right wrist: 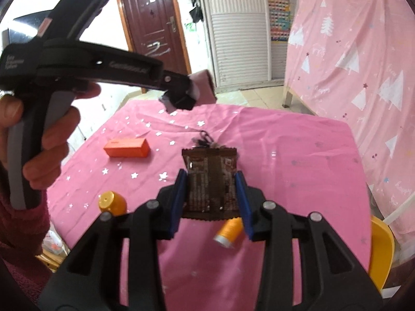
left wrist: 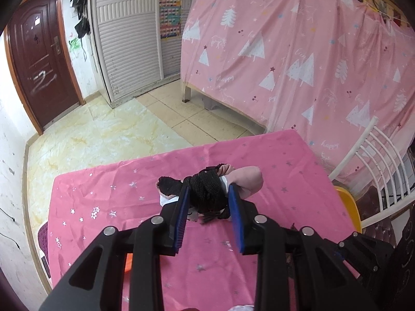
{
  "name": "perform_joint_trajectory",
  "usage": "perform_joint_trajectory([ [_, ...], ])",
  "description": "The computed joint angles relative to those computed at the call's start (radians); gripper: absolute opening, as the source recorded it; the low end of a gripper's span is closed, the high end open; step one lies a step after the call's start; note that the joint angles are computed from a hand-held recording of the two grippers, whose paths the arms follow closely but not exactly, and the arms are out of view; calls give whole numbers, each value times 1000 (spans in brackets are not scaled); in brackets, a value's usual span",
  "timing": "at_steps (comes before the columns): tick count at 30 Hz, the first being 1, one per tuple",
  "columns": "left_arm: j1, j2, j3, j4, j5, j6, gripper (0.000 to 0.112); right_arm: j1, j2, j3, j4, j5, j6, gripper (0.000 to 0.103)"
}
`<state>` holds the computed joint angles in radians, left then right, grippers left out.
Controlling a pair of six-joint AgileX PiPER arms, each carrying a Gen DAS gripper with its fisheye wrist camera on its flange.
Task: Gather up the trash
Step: 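Carry the sock and wrapper over the yellow bin and open both tools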
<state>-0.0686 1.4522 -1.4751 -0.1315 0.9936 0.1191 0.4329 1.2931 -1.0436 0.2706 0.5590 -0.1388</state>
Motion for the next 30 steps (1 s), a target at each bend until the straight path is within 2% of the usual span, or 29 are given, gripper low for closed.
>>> perform_joint_trajectory([
  [2, -39, -2, -12, 28, 5, -33, 25, -30, -28, 23, 37, 2, -38, 36],
  [5, -94, -3, -23, 66, 10, -78, 25, -108, -56, 58, 220, 21, -203, 36],
  [7, -135, -4, -28, 98, 13, -114, 25, -129, -75, 76, 222, 15, -213, 36],
  [14, -274, 11, -56, 201, 31, -222, 25, -270, -133, 137, 374, 39, -379, 36],
  [22, -466, 58, -106, 299, 42, -334, 25, -566, -175, 203, 549, 130, -604, 36],
  [30, -615, 153, -190, 341, 60, -412, 25, -824, -165, 251, 655, 221, -787, 36],
])
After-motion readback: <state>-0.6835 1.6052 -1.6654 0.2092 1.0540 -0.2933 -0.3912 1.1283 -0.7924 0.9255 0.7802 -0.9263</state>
